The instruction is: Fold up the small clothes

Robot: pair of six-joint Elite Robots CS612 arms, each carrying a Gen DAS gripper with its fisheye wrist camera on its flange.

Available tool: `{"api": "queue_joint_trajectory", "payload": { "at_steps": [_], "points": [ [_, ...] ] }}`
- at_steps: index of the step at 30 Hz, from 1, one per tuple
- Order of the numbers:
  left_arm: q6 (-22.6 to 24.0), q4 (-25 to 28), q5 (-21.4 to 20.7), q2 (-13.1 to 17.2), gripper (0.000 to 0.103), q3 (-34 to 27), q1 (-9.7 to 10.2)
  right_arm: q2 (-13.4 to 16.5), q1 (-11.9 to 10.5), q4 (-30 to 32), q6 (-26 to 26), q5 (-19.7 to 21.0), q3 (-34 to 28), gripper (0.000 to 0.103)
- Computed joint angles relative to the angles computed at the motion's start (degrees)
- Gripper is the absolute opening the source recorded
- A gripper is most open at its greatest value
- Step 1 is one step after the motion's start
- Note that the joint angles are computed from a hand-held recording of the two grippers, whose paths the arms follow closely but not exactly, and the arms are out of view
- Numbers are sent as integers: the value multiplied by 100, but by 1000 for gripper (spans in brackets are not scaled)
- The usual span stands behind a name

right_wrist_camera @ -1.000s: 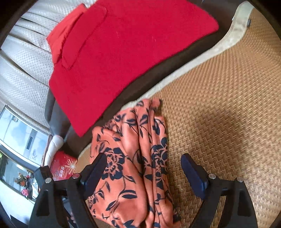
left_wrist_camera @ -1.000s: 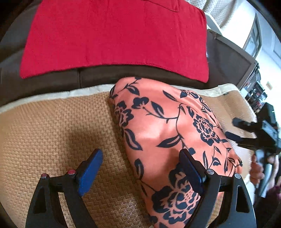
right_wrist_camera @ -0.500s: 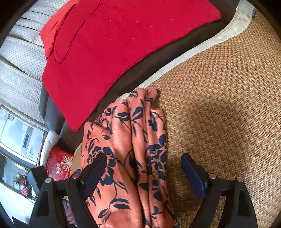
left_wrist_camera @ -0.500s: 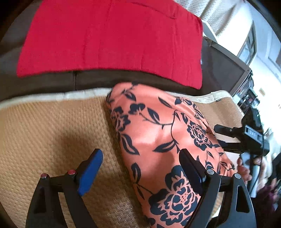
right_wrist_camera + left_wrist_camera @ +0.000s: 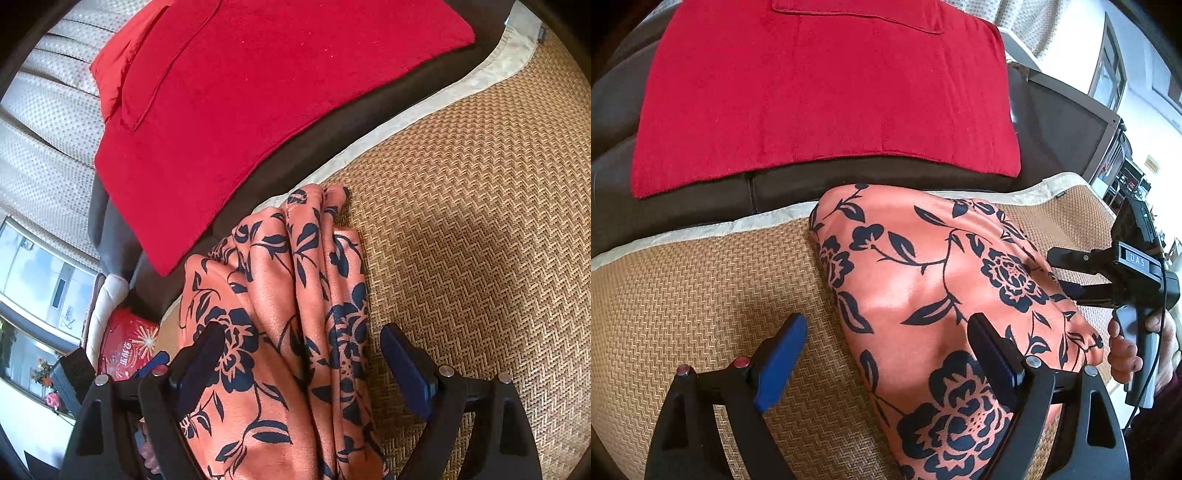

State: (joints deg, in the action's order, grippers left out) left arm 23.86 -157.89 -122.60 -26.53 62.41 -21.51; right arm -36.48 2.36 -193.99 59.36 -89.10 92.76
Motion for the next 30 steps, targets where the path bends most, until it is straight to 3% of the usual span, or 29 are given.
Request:
{"api": "queue_joint_trajectory", "payload": {
  "at_steps": [8,13,30],
  "points": [
    [7,-37,5,-58,89,93,-97,-72,-4,-82,31,-47,136,89],
    [3,309,-216,-43,89,17,-125,-91,-41,-216,68,22,233,89],
    [35,211,-47,-24,89,48,-184,-68,-23,-136,2,136,163,89]
  ]
}}
